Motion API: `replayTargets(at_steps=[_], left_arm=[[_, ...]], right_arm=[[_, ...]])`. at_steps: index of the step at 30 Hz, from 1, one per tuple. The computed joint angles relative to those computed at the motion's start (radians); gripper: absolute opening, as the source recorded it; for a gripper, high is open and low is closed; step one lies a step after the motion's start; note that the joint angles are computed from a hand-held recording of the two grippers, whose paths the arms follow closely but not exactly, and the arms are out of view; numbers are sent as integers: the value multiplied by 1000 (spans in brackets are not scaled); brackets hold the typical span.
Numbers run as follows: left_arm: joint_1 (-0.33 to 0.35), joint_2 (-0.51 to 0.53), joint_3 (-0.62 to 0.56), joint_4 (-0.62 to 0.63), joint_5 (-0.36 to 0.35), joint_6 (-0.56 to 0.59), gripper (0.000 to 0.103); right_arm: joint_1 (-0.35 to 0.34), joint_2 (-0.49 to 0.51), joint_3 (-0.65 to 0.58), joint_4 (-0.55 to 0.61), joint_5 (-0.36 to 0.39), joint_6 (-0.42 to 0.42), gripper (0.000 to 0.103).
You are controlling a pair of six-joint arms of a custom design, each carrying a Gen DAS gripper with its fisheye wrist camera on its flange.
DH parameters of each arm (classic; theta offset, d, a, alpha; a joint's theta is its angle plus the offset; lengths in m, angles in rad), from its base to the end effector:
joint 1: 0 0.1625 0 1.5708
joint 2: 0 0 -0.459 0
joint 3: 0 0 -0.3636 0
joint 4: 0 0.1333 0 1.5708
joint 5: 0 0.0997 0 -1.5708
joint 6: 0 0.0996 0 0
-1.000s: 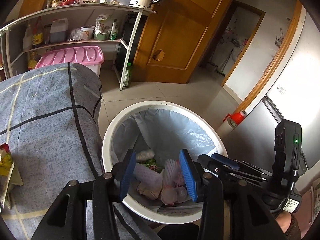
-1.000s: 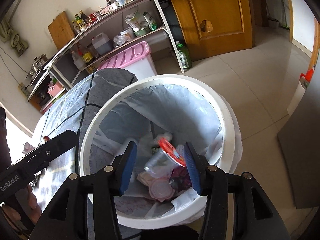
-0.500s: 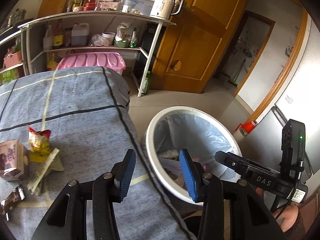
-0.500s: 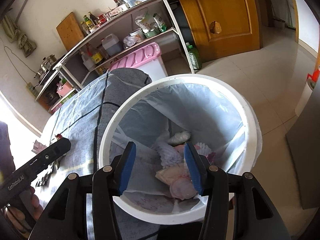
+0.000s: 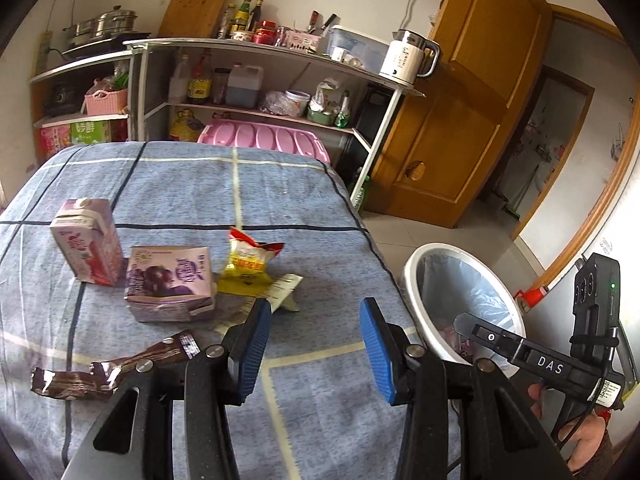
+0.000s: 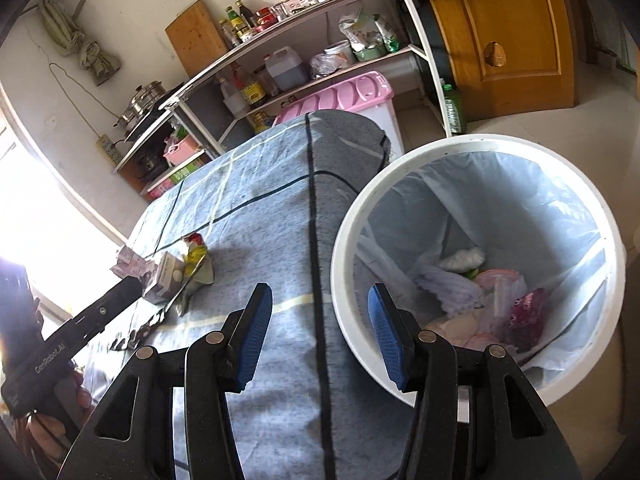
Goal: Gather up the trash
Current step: 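Move both grippers back over the table toward the paper strip and milk carton, then grasp the white paper strip with the right gripper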
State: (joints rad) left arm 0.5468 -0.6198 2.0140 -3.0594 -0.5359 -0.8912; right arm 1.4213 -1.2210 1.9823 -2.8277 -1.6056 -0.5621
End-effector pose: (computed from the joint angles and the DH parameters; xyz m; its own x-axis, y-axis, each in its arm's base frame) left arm -0.3488 -0.4686 0.0299 -0.8718 -0.1550 -0.4646 0.2741 0.6318 -0.7250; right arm 0.0456 -0.5687 0.3027 -0.9039 -0.3238 0.2794 -0.4145 0.8241 -0.3861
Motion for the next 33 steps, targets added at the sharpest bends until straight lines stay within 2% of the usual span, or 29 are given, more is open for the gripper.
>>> replayTargets(at_steps=[6,11,14,21,24,27,32,33], left_arm=[[-13,-97,116,96,66,-175,46],[-12,-175,194,190,88,-312,46],[-10,-206,231,209,96,-355,46],[0,-254,297,209,98,-403,46],[8,-263,325,150,92,-379,46],[18,-275,333,164,91,-382,46],[35,-282,345,109,103,-334,46],[39,-285,344,111,104,-333,54]], right_arm=[[48,41,19,17,11,9,51],[92,85,20,20,8,21,51],[113,111,16,19,3,30,51],[151,173,-3,20,-16,54,51],[162,201,-18,19,-25,73,51],[174,227,-35,20,-36,94,51],[186,266,-57,1,-66,125,51],[187,270,-58,-8,-67,127,51]])
